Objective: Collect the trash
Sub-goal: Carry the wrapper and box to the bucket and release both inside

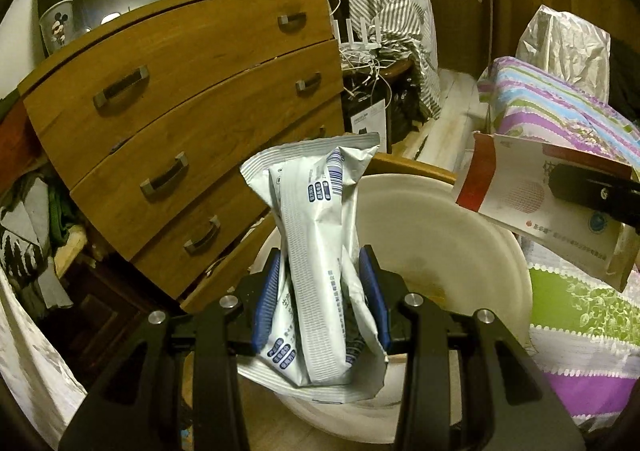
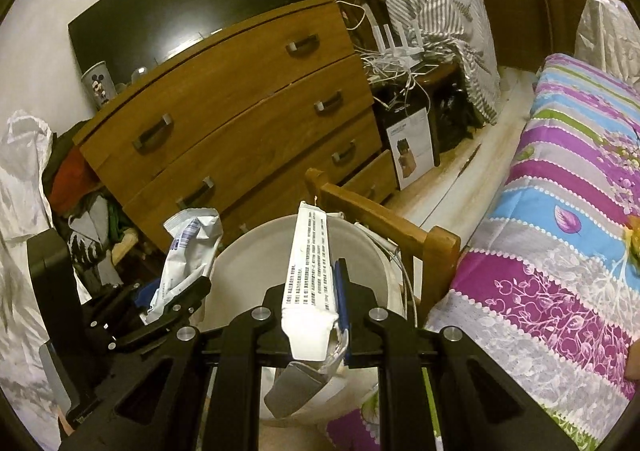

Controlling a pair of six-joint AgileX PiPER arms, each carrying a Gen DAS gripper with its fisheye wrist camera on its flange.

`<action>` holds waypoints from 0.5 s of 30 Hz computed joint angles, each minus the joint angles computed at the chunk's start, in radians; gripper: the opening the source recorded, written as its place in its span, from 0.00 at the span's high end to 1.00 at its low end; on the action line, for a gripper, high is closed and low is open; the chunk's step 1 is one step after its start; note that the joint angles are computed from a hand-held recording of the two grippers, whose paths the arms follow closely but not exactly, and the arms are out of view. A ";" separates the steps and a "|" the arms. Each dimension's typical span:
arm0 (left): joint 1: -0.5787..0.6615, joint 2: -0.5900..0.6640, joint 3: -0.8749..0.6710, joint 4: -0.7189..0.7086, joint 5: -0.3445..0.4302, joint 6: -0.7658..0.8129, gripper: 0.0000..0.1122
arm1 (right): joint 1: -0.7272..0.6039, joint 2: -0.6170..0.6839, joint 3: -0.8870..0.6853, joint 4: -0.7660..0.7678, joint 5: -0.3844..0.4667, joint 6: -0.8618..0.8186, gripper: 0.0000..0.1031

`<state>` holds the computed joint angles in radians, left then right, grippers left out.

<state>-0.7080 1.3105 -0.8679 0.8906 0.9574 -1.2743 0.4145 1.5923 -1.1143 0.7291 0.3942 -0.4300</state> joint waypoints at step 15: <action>0.065 0.040 -0.005 -0.009 -0.055 0.030 0.55 | 0.037 0.067 -0.091 -0.096 -0.003 0.051 0.58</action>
